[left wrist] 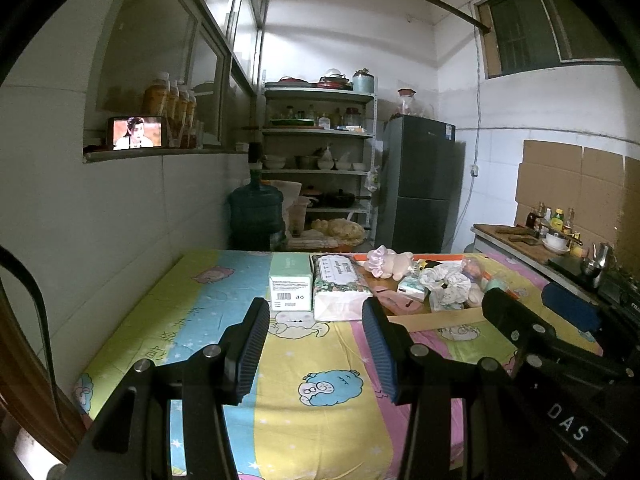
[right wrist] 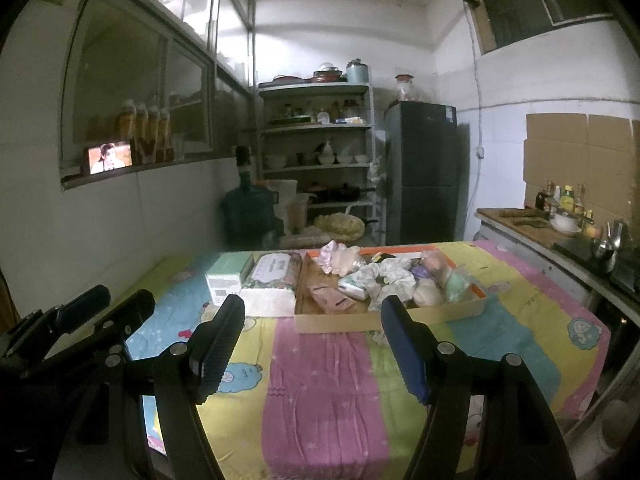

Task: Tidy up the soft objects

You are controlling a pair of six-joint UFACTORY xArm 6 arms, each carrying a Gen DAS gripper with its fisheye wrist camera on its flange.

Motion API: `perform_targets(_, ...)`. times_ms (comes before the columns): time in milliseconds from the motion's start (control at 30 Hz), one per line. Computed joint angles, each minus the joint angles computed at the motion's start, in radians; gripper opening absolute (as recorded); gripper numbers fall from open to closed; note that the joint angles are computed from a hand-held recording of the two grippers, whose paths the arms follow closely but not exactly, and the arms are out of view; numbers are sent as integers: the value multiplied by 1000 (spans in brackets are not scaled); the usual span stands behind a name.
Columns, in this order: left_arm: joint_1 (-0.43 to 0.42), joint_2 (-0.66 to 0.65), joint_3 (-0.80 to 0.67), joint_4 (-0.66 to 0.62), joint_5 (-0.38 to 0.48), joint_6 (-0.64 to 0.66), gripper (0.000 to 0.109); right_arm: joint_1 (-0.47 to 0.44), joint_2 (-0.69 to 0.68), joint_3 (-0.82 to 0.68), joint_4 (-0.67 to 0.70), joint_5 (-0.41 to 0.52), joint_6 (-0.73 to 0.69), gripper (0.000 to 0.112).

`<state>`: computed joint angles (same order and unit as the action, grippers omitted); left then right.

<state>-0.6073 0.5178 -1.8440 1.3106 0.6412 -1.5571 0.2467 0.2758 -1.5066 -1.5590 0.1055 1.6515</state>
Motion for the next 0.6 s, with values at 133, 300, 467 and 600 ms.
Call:
perform_targets(133, 1, -11, 12, 7, 6, -5, 48, 1, 4, 0, 12, -2, -13, 73)
perform_targets(300, 1, -19, 19, 11, 20, -11, 48, 5, 12, -1, 54, 2, -61, 73)
perform_targets(467, -2, -20, 21, 12, 29, -18, 48, 5, 9, 3, 37, 7, -43, 73)
perform_targets(600, 0, -19, 20, 8, 29, -15, 48, 4, 9, 1, 3, 10, -10, 73)
